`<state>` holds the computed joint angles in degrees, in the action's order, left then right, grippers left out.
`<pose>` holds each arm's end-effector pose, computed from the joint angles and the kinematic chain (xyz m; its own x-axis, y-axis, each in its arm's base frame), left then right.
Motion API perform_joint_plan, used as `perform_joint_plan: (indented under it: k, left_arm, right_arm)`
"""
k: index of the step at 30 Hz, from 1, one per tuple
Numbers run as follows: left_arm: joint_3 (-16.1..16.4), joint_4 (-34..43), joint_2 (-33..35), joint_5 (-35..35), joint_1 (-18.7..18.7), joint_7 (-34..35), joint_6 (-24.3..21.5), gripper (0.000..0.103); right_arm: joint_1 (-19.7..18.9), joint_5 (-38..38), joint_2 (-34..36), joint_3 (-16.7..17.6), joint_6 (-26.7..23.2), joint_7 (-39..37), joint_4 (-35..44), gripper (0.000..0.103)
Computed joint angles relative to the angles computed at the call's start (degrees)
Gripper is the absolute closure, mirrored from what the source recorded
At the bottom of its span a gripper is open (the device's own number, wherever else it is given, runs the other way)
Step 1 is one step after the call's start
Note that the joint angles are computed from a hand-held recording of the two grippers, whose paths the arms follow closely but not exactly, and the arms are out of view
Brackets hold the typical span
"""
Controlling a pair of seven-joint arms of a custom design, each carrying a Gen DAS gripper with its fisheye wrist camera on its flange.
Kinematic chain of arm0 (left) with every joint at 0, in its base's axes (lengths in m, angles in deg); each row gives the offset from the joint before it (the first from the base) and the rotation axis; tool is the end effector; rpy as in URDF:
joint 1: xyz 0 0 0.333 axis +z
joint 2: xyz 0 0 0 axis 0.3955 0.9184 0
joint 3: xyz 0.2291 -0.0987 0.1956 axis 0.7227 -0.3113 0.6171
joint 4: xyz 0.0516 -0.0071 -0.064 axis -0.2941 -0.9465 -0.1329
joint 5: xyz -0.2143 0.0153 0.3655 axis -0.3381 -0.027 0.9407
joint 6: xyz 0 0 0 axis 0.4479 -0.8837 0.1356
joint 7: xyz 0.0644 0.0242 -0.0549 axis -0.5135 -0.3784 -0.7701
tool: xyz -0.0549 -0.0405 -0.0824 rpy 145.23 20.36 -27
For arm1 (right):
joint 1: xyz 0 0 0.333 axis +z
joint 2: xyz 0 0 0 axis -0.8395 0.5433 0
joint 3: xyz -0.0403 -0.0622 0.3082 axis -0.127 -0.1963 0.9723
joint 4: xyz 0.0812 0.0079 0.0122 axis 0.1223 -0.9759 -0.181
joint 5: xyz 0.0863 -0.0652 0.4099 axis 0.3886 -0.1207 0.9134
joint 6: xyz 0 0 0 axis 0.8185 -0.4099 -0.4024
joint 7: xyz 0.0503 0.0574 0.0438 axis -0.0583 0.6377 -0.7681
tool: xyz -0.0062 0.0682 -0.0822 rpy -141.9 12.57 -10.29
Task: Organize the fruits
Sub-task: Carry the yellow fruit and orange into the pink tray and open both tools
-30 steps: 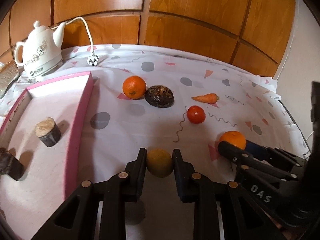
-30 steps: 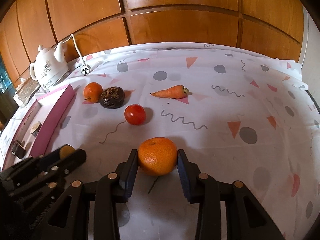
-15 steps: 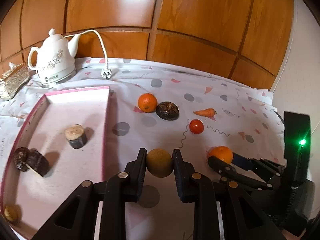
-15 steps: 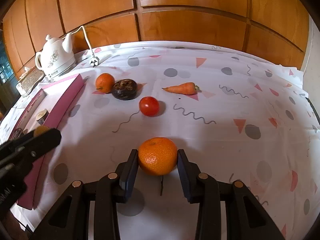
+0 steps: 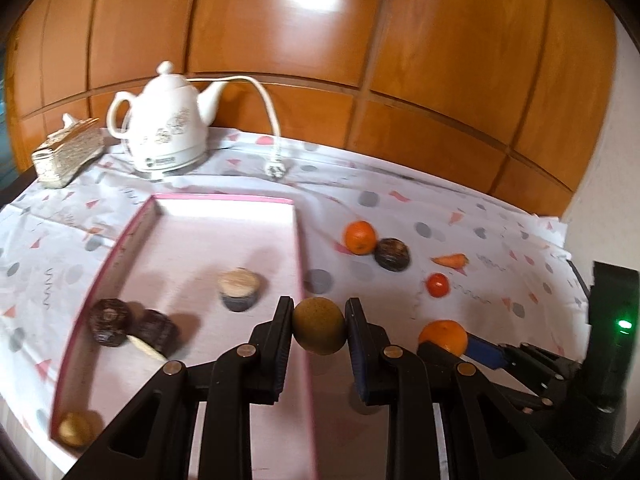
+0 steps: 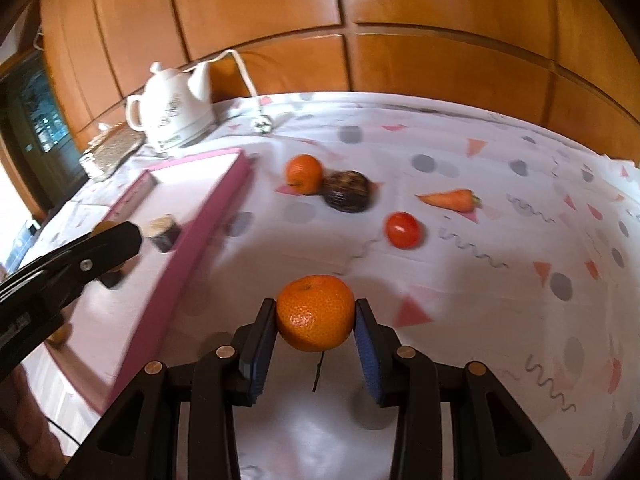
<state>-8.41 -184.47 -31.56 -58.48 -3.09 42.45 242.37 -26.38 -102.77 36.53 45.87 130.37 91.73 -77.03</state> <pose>0.6213 -0.2701 0.3637 -0.2522 -0.9517 0.1751 -0.6644 0.0387 -0.7464 0.5996 0.3466 0.3362 0.0142 -0.9898 -0.1415 -0.7485 0.0833 -0.6578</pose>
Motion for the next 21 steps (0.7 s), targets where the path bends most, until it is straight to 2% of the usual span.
perform_joint_plan:
  k: [2, 9, 12, 15, 17, 19, 21]
  left_arm:
    - [3.12, -0.15, -0.06, 0.08, -2.22, -1.03, -0.07, 0.077]
    - [8.92, -0.99, -0.44, 0.44, -4.91, -3.93, -0.24, 0.077]
    - [10.97, -1.02, -0.44, 0.68, -5.43, -5.29, -0.33, 0.077]
    - [11.20, 0.18, 0.26, 1.21, -4.14, -6.00, -1.16, 0.077]
    - [14.10, 1.16, 1.08, 2.28, -5.78, -7.60, -1.74, 0.077]
    - [15.50, 1.79, 1.57, 3.28, -6.35, -9.09, -2.11, 0.077]
    - [15.90, 3.11, 2.46, 4.49, -6.02, -10.04, -2.94, 0.076]
  right_arm:
    - [-1.03, 1.89, 0.42, 1.49, 1.36, -2.36, 0.55, 0.064]
    - [-2.44, 10.32, 2.46, 5.72, 4.39, -13.99, 3.58, 0.064]
    - [-2.35, 13.75, 3.60, 6.96, 4.41, -19.18, 5.41, 0.064]
    - [-2.59, 17.28, 5.24, 8.69, 4.14, -24.60, 7.90, 0.064]
    - [-3.13, 19.82, 6.60, 10.28, 3.64, -28.51, 9.81, 0.064]
    - [-3.57, 22.26, 7.97, 11.71, 2.82, -32.11, 11.74, 0.064]
    - [-2.85, 23.82, 8.92, 11.49, 2.17, -34.06, 13.19, 0.064]
